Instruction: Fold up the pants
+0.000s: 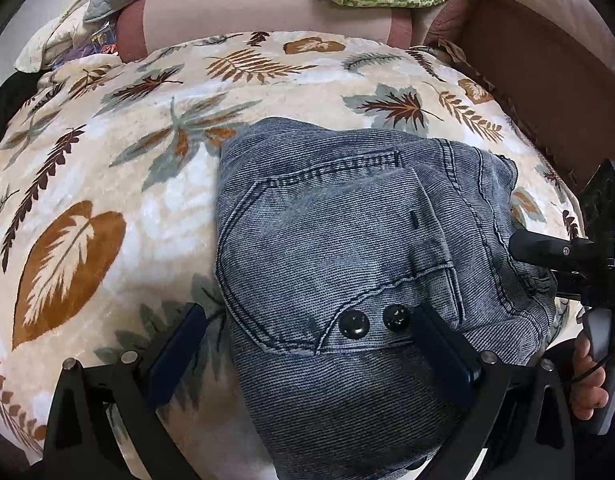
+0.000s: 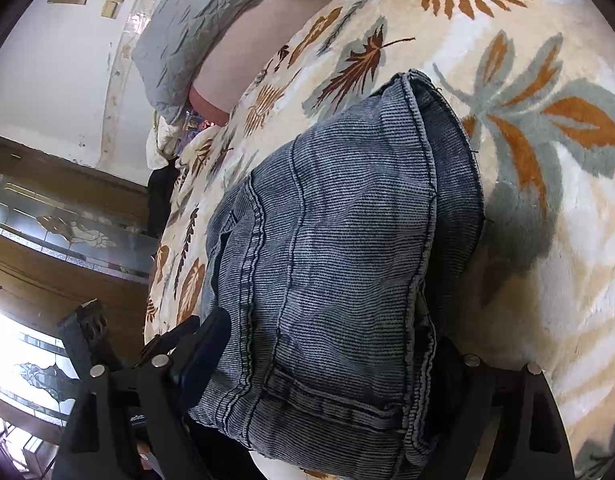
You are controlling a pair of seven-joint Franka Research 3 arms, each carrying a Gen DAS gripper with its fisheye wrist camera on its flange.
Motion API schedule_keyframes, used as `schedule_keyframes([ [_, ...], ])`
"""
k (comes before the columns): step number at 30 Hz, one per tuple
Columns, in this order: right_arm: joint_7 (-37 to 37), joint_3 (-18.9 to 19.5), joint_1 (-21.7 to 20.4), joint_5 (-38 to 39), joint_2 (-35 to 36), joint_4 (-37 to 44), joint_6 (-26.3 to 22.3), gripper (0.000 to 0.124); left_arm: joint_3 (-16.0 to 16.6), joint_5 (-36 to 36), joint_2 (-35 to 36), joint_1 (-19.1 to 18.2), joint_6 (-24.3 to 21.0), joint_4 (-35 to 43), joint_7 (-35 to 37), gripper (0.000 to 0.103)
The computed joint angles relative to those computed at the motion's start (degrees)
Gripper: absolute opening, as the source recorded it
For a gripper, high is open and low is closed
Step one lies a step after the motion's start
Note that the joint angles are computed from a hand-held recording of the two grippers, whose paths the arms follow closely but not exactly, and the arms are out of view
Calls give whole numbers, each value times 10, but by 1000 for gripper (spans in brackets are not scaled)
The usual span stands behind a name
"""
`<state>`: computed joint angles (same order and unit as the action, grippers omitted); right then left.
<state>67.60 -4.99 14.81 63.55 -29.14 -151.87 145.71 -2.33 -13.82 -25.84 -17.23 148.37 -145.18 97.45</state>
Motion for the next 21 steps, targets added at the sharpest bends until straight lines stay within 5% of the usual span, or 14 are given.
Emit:
schedule_keyframes([
  [21,-2,-2,-2,-2,-5,-4,-4,89,3,-23,9,-1,2,-2,9,103],
])
